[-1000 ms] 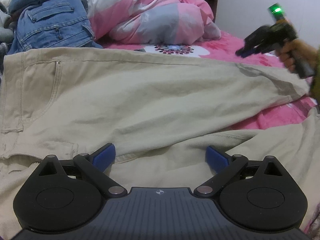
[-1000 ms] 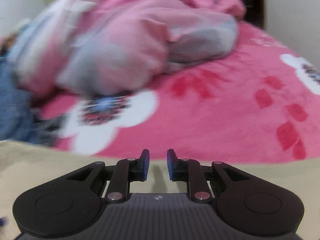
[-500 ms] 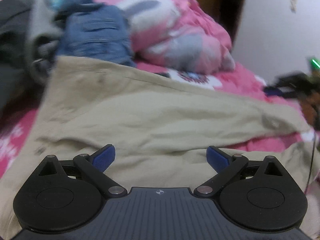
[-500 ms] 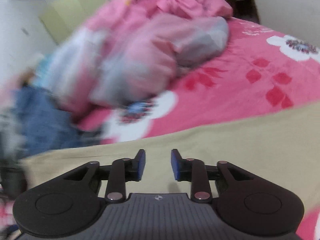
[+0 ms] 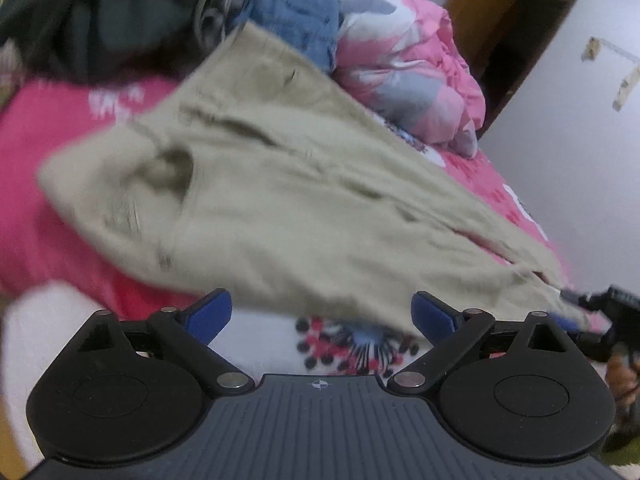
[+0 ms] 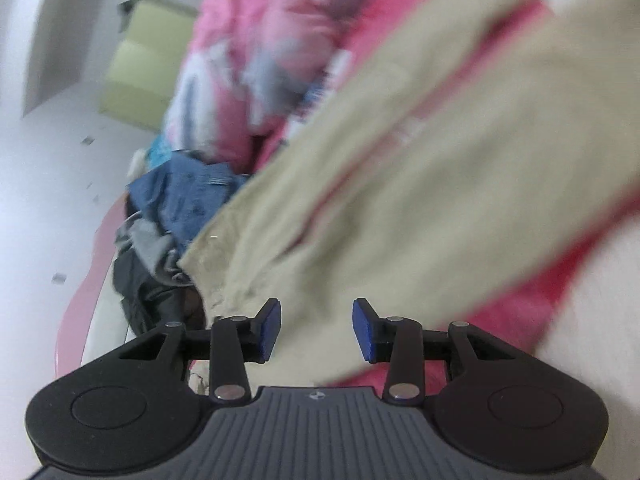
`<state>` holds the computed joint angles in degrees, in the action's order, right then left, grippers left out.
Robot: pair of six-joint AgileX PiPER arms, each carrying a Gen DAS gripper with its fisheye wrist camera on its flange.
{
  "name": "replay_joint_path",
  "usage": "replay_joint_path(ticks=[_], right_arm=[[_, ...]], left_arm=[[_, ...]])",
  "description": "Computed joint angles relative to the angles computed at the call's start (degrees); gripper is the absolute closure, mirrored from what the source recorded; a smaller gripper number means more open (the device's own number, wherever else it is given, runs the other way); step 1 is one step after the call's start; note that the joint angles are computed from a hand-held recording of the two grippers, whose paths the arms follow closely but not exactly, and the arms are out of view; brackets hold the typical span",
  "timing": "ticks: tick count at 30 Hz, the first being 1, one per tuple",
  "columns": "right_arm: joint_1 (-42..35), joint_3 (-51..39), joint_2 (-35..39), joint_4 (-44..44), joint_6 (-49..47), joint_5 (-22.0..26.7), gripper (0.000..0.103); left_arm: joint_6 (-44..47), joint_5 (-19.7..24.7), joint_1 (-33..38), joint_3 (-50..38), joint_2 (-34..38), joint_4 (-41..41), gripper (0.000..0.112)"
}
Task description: Fold clothes
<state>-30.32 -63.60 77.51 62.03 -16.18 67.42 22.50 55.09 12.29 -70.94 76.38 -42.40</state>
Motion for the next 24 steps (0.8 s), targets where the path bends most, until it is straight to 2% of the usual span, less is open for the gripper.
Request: replay_joint_path(ticks=[3,7,9,11,15,19,24], right_arm=[[-0.6,2.4,-2.6,-2.7,2.7,-1.5,0.061],[0.0,3.7,-5.6,-3.8,3.8,-3.0,0.061],[0.9,3.9,-6.5,-4.6,4.7,-4.3,0.061],[0.8,4.7,-7.6,-4.6,5.0,-5.0,0.061],[-2.8,7.1,-9.6,-3.7,4.3,-5.6,0.061],[-7.8,9.5,-12.3,-4.0,5.6,-8.4,0.061],[-15.1,9.7,-16.9,-14.5,8.7,-15.2,0.061]], left_arm=[[1.4,-5.1,-0.8,4.0,1.3,-2.3,0.024],[8.7,-9.1,1.3,9.0,2.6,-13.5,0.023],[11.8,-8.6,2.9,10.5,2.3,-19.1,0.023],[18.4,-6.3,6.1,13.1,1.8,-28.4,0.025],[22.1,-1.5,10.4,16.3,4.1,-40.3,0.025],[22.7,-2.0,9.8,18.1,5.4,-44.2,0.031],[26.4,4.3,11.5,19.1,6.8,-52.4,0.033]])
